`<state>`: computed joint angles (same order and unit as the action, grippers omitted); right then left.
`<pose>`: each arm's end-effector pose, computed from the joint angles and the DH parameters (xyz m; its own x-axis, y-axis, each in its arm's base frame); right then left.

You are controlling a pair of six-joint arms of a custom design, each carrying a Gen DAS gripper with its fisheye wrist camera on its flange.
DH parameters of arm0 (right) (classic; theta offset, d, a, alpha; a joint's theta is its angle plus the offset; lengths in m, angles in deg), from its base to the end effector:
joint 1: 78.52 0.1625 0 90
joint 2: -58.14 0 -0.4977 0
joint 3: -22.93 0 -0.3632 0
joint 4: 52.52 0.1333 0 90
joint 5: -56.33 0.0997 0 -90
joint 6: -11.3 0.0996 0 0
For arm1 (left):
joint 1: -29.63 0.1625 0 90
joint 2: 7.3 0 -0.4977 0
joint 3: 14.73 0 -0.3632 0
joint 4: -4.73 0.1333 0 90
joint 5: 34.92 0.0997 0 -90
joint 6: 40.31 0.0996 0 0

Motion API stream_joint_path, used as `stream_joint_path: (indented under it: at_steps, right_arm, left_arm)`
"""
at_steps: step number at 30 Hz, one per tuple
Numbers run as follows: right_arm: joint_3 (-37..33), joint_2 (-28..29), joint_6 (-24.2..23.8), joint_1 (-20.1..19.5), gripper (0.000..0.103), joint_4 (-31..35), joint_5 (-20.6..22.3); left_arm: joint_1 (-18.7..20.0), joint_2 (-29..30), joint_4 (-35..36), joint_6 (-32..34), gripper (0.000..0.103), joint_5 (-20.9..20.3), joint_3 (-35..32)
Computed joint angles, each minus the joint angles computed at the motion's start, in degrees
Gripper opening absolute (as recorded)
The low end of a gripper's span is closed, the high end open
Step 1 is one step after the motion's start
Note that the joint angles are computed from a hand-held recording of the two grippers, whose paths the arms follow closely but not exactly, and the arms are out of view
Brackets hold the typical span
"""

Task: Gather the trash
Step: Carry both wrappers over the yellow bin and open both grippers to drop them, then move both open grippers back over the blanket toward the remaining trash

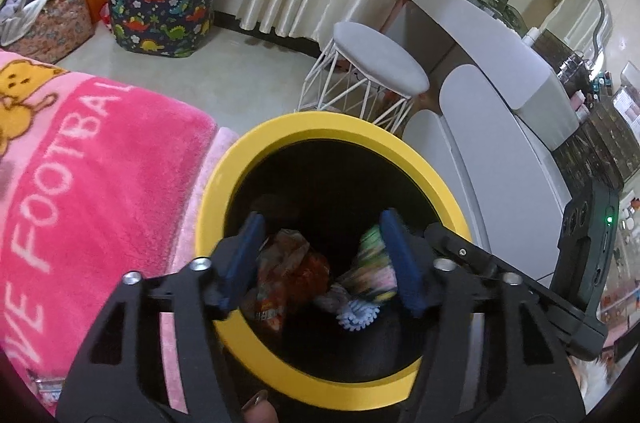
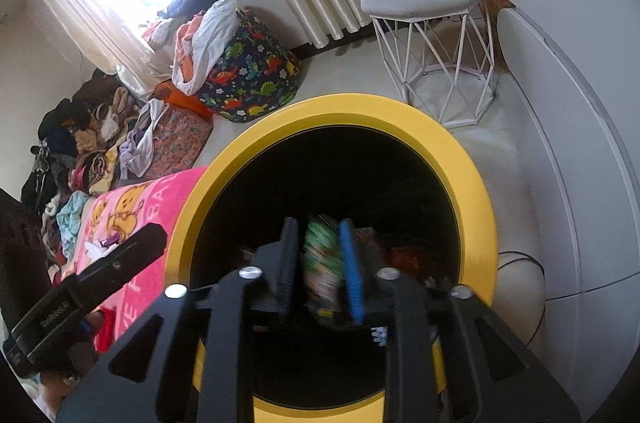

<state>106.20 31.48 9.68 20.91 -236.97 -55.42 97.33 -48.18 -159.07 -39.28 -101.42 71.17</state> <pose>0.2229 -0.7538 0.0707 -0.9495 0.0500 0.3099 -0.1563 0.7808 -0.6049 -0.1300 -0.7729 0.1993 -0.9152 0.1849 -0.3581 0.3491 0.8077 -0.4751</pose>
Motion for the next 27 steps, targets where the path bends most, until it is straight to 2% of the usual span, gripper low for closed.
stream_joint_path:
  at_steps: [6,9,16,27]
  right_arm:
    - [-0.2,0.3,-1.5,0.8,0.043,-0.5,0.5]
    - [-0.6,0.7,-2.5,1.5,0.048,-0.4,0.9]
    - [-2.2,2.0,-3.7,3.3,0.053,1.7,1.7]
    - [-4.5,4.3,-6.4,6.3,0.055,5.6,2.6]
  left_arm:
    - [-0.5,-1.8,-4.3,1.4,0.086,2.8,2.4]
    - [-0.7,-3.3,-7.0,1.9,0.092,4.6,4.0]
    - [-0.8,-5.9,-12.0,3.2,0.092,9.1,6.9]
    - [0.3,-9.7,-17.2,2.9,0.092,11.4,10.1]
